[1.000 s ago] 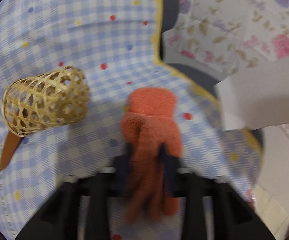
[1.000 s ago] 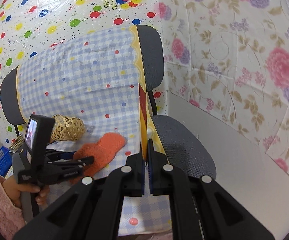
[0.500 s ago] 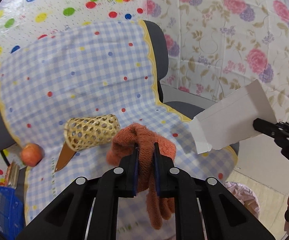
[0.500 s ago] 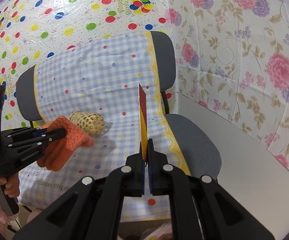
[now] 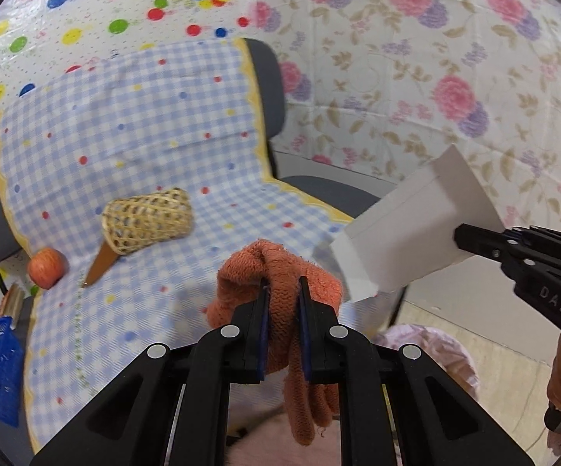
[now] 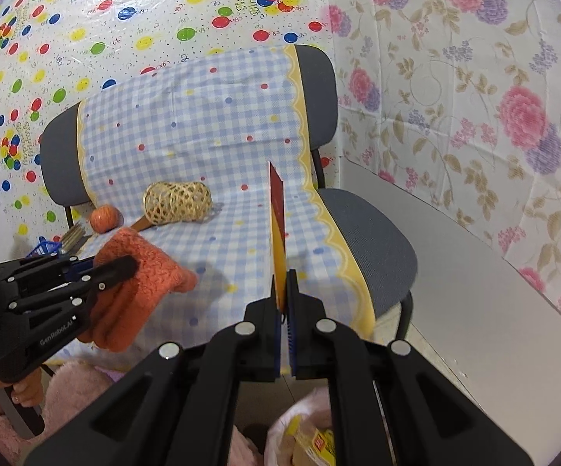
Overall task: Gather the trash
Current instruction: 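Carry the glove and card toward the pink bin with both tools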
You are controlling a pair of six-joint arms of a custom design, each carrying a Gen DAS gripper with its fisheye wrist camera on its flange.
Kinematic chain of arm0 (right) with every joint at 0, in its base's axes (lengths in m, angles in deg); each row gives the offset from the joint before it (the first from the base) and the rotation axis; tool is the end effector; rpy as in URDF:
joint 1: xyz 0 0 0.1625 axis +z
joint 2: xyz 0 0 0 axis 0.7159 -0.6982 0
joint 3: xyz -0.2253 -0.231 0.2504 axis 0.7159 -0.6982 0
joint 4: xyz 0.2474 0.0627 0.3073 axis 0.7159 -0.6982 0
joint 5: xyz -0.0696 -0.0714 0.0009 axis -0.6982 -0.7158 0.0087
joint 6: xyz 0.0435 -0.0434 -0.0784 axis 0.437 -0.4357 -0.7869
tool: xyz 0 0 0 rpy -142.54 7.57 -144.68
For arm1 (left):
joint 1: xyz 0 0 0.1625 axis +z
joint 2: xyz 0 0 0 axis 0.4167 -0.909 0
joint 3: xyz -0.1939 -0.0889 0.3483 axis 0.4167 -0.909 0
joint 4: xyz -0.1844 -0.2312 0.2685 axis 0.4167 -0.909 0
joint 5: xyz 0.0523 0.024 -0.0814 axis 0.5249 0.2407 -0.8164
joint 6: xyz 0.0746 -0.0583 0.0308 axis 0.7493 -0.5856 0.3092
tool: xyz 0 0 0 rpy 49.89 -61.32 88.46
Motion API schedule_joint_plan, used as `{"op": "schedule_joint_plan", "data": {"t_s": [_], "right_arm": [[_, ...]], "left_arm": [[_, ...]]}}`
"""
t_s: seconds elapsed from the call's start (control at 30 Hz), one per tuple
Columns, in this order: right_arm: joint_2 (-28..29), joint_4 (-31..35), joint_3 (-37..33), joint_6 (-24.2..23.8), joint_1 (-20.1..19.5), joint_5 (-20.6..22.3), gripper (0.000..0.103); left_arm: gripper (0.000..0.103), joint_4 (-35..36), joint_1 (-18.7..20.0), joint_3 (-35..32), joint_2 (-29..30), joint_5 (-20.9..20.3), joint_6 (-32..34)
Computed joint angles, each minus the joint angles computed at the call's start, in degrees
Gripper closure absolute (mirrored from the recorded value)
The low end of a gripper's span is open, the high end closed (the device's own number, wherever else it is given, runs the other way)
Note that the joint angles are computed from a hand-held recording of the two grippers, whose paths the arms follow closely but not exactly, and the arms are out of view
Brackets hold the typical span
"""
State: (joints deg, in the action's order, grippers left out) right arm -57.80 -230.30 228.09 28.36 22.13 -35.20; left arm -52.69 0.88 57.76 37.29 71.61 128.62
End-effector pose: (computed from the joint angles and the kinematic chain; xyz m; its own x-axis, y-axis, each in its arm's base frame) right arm -0.0084 -0.3875 0.3406 -0.7629 -0.1190 0.6354 -0.5822 0.5536 -0.5954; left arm -0.3977 -0.4229 -0.0591 -0.6351 0.3741 -0.6758 0.7430 0.5351 -0.4020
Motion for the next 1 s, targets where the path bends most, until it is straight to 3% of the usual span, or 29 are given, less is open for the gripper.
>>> {"op": "schedule_joint_plan", "data": {"t_s": [0.2, 0.43, 0.63, 0.8, 1.0], "right_arm": [[-7.9, 0.2, 5.4, -2.2, -6.1, 2.3, 0.1], [-20.4, 4.8, 10.0, -3.2, -16.9, 8.7, 0.1], [-28.4, 8.6, 12.3, -5.2, -25.6, 14.0, 0.1], [-28.6, 9.7, 12.7, -6.4, -29.5, 14.2, 0.1], [-23.0, 7.2, 12.2, -6.4, -30.4, 10.8, 0.1]], "left_arm": [[0.089, -2.2, -3.2, 1.6, 0.2, 3.1, 1.2], [0.089, -6.5, -6.8, 2.2, -1.5, 7.0, 3.7], [0.089, -3.8, -7.1, -1.1, 3.5, 10.1, 2.6], [0.089, 1.3, -5.7, -5.4, 9.3, 13.8, -0.9], [0.089, 8.0, -4.3, -12.4, 16.5, 17.8, -1.3]]}}
